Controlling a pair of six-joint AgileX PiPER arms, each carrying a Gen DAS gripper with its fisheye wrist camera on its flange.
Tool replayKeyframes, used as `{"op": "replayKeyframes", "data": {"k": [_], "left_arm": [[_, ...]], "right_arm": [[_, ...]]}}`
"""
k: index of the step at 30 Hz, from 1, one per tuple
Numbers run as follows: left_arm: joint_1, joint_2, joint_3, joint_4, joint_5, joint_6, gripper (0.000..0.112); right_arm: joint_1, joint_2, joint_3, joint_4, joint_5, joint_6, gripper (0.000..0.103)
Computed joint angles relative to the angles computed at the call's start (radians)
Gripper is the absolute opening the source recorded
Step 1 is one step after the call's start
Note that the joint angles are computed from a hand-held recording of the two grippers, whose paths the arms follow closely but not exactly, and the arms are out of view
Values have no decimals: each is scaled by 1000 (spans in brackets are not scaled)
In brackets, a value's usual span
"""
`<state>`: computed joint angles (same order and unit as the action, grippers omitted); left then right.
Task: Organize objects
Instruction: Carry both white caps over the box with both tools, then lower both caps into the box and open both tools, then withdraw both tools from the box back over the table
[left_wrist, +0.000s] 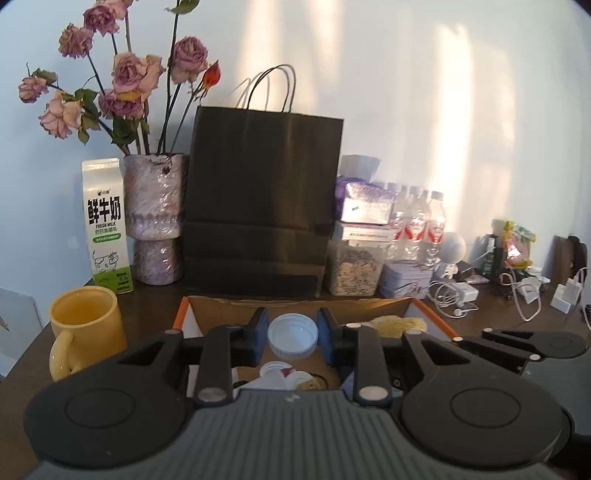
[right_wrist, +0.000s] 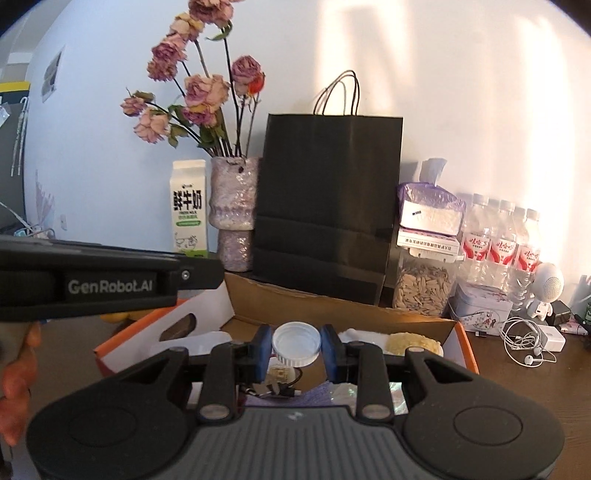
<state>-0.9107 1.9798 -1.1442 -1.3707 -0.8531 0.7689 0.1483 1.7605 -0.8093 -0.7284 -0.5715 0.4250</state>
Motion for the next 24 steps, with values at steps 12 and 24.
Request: {"op": "replayKeyframes", "data": {"k": [12,24], "left_arm": [[-40,-43,81,-78,-121,-31,103],[-329,-149,334,-251,-188,-144,103]], "right_arm": [[-36,-11,43,52,-60,-34,103],[-275,-255,393,-219,-169,85,103]]}}
